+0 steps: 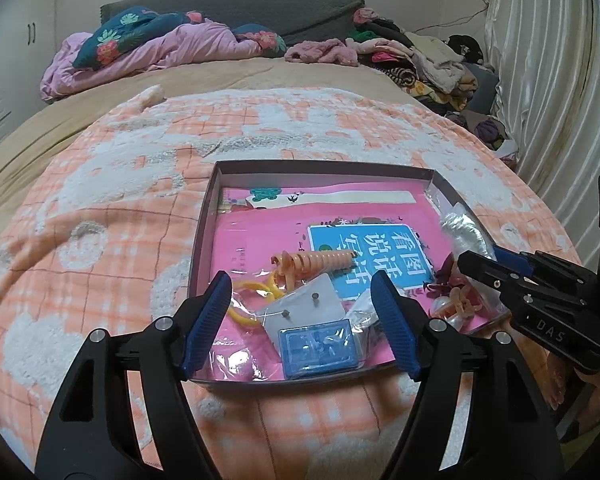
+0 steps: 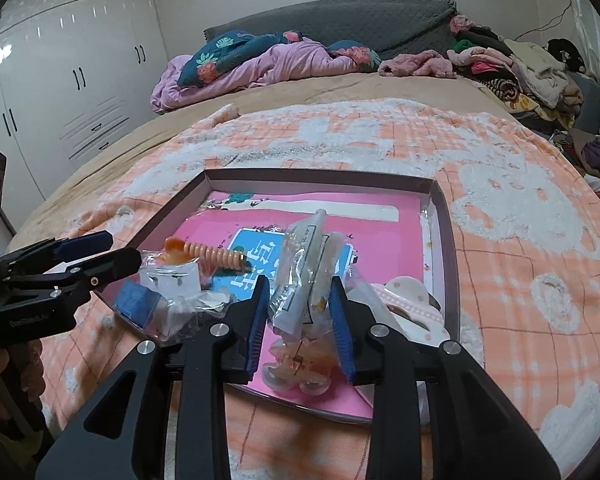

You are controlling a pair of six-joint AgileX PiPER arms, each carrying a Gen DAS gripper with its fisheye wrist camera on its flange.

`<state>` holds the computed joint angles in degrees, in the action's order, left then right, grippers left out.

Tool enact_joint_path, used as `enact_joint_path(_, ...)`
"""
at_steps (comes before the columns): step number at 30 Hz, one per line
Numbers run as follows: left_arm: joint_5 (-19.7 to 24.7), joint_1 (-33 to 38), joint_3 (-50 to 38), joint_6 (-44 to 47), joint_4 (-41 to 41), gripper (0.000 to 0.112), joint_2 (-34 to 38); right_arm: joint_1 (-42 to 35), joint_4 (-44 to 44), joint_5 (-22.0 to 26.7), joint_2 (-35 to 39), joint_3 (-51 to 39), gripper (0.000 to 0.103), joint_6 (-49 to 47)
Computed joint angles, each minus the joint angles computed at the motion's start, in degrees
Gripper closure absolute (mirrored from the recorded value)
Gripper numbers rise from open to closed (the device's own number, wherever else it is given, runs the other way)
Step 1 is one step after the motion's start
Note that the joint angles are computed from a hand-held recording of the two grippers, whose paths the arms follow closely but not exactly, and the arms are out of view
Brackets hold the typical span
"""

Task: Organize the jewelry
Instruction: 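Carry the blue box into the box with the left tool while the right tool drops the foil bag there, then open both tools and lift them away from the box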

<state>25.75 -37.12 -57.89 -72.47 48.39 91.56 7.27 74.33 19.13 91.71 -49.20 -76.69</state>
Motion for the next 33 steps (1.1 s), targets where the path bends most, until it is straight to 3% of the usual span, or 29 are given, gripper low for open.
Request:
enact_joint_path(12,1.5,-0.81,-0.25,0.46,-0.65,0.045,-0.68,-1.18,0.7,1.56,-3.51,1.92,0.057,-0.42)
enact_joint_path(18,3.02,-1.54,-0.28,1.6,-1.82,0.044,-2.3,-3.0,1.19,2.91,-8.44,4.42,0.039,-0.3)
enact_joint_path(23,4.41,-3.23,0.19,0.72,-1.78,0.038,-4.75,-3.61,-1.66,1.79,-14.66,7.23,0.011,2.58)
enact_joint_path(31,8.74,-7.29,2.28,-3.84,1.11,0.019,-9.55,-4.66,-7.94,3.32,-24.29,11.23,0.004,9.09)
enact_joint_path(33,10.6,-8.72,2.91,-5.35,2.31,0.019,-10.91,-4.82,-10.06,4.1,-26.7,12.05,0.004,11.69)
